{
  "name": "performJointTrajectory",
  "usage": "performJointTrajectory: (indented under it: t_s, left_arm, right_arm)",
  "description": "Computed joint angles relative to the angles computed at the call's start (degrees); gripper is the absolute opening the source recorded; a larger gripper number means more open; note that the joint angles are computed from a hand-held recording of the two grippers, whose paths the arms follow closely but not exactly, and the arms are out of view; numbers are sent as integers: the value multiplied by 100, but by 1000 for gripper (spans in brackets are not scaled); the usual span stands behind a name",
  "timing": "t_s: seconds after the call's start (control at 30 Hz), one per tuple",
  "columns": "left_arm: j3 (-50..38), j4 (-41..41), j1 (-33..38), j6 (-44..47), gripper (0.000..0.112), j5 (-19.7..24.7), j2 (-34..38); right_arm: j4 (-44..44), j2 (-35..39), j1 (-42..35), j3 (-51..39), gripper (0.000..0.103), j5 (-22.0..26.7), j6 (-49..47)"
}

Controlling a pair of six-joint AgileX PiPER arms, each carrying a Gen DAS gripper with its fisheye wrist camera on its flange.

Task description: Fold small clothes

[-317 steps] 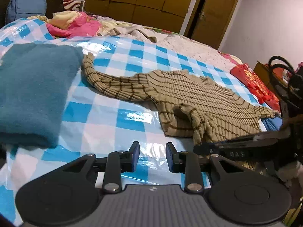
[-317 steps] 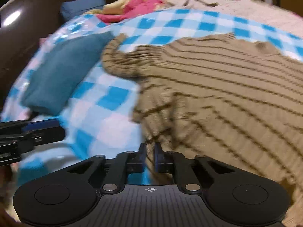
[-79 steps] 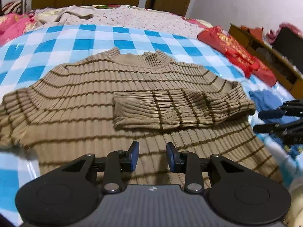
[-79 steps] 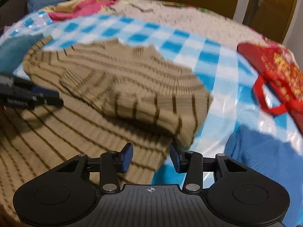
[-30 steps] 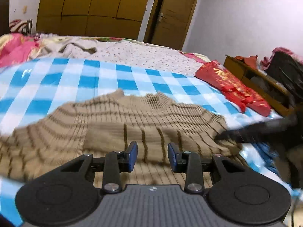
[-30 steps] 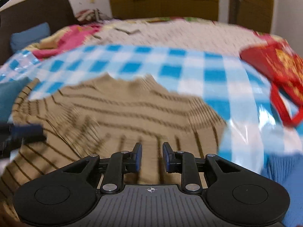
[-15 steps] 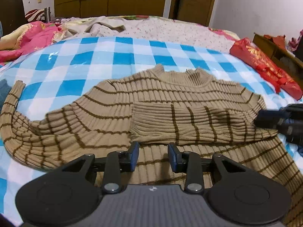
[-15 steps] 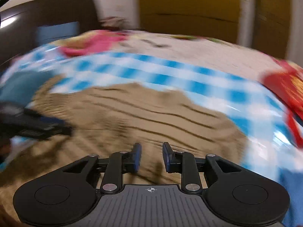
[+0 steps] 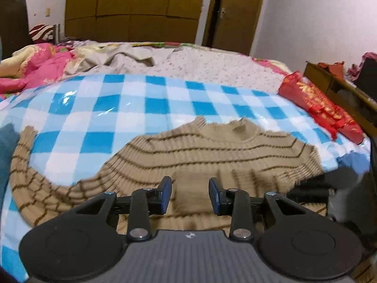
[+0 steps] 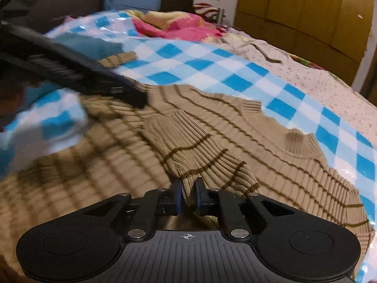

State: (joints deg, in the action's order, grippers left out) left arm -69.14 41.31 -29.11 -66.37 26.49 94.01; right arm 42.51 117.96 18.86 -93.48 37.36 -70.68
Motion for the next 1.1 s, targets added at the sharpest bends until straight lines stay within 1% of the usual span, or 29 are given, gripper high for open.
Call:
performJointTrajectory:
  t_s: [0.07,0.13,0.17,0.23,0.27,0.33,0.43,0.47,0.5,0.57,0.6,0.63,0.67,0.7,0.77,0.8,0.83,0.87,0.93,1.0,1.1]
  left_arm:
    - [-128,-126,13,168,45,-221,141]
    - [-402,-284,-54,427,47,-147,459]
    - [-631,-345,-116,615,47,41,739]
    - [-1014,-306,-227,700,47,601,1212]
    - [-1033,-346,-221,705,47,667,1307]
    - [-746,-54,-191,398,48,410,1179]
    - [-655,255,-225,68,48,547,1121]
    - [-633,313,-229,-62,48,588,1102]
    - [-636,342,-232,-154,48,635,1094]
    - [-692,568,-280,-478,48,870,1121]
    - [-710,643,-298,-578,48,962,1130]
    - [-690,662,-304,-644,48,1008,1104]
    - [-617,674,-307,-733,47,1016,1036]
    - [-476,862,-385,-1000,47,1053,909]
    - [-41,1490,-612,-1685,47,980,578]
    - [88,1577,-676,-1818,47,928,480]
    - [138,1439,-698,-1723,47,874,441]
    - [100,1095,-685,-1398,47,870,500]
    - [74,649,-629,-1086,48,947,595]
    - [320,634,-579,-1356,48,783,364]
    - [750,979,-698,-1939,48,828,-153]
  right_arm:
    - [221,-204,-71,291,11,180,-293]
    - [190,-267,-21,501,12,28,-371]
    - [200,-244,-10,539,13,-24,-367]
    - [184,-228,-23,497,14,22,-187]
    - [170,-255,-63,459,15,95,-51]
    - [369,-412,-299,492,16,330,-12]
    - [591,-515,-755,414,18,574,248]
    - [567,-494,-865,370,21,513,424]
    - [357,-432,-919,302,21,286,726]
    - [-638,-194,-895,115,22,-324,1783]
    - [-1133,44,-926,-122,23,-353,2356]
    - [-1400,225,-980,-382,22,-155,2881]
    - [-1437,261,-1025,-524,22,20,3177]
    - [-1417,190,-1027,-488,23,32,3246]
    - [-1332,-120,-917,-70,23,-355,2938]
    - [-1120,-285,-862,184,23,-564,2602]
    - [-963,-382,-807,326,24,-648,2374]
    - [-1007,-364,-737,279,27,-602,2374]
    - [-1466,-280,-564,77,28,-437,2807]
    - [-1831,-277,-405,-82,28,-333,3209]
    - [-1490,-426,-249,-217,28,-199,2984]
